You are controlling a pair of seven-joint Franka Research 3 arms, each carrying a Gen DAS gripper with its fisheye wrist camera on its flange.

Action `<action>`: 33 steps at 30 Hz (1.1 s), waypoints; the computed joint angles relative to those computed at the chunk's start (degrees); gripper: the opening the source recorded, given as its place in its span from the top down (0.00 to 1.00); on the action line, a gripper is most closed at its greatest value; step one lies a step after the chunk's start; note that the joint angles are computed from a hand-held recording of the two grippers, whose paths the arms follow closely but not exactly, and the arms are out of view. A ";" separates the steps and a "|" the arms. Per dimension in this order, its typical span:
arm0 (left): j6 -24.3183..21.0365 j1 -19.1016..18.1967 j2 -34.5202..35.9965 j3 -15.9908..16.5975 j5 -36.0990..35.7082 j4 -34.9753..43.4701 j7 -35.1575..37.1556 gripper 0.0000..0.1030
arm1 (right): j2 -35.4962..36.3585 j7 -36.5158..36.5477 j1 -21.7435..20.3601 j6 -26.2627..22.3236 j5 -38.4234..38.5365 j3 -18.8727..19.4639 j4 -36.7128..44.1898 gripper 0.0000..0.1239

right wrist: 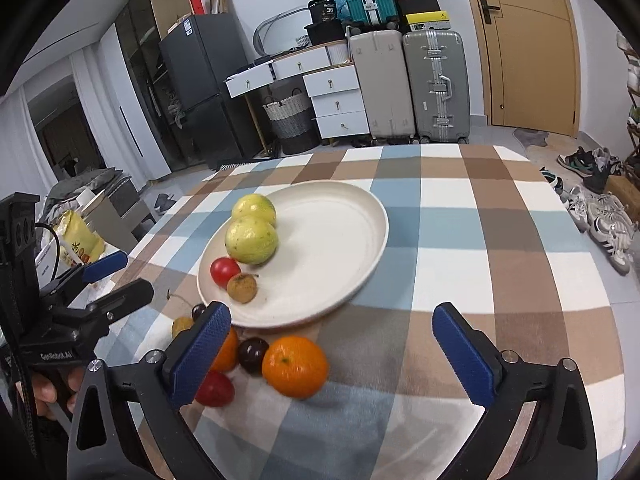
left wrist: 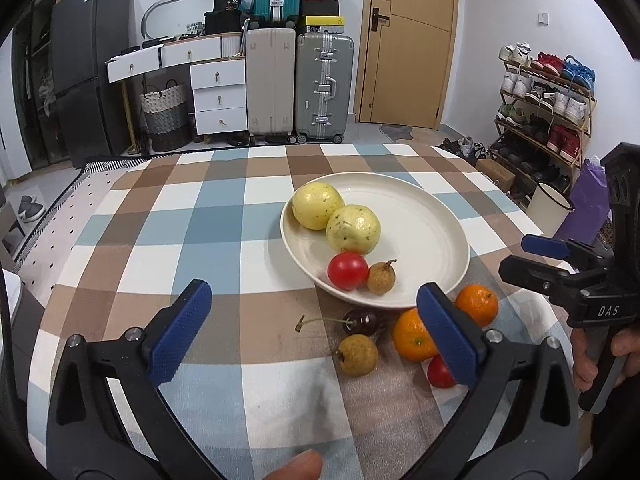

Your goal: Organize fruits

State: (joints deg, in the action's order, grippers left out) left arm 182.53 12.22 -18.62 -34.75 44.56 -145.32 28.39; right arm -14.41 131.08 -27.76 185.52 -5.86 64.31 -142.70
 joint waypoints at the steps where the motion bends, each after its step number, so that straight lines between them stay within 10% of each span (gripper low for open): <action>1: -0.03 -0.73 0.01 0.60 -0.18 -0.23 0.28 0.01 | 0.24 -0.22 1.03 -0.03 0.07 -0.91 -0.29 0.17; 23: -5.27 -15.99 7.07 12.95 -3.48 0.56 7.86 0.01 | 2.19 4.81 5.78 -6.12 -10.97 -6.69 0.48 0.17; 33: -6.48 -18.50 8.76 15.86 -5.62 1.33 8.61 0.01 | 5.68 5.53 16.66 -7.30 -13.52 -17.73 0.78 0.17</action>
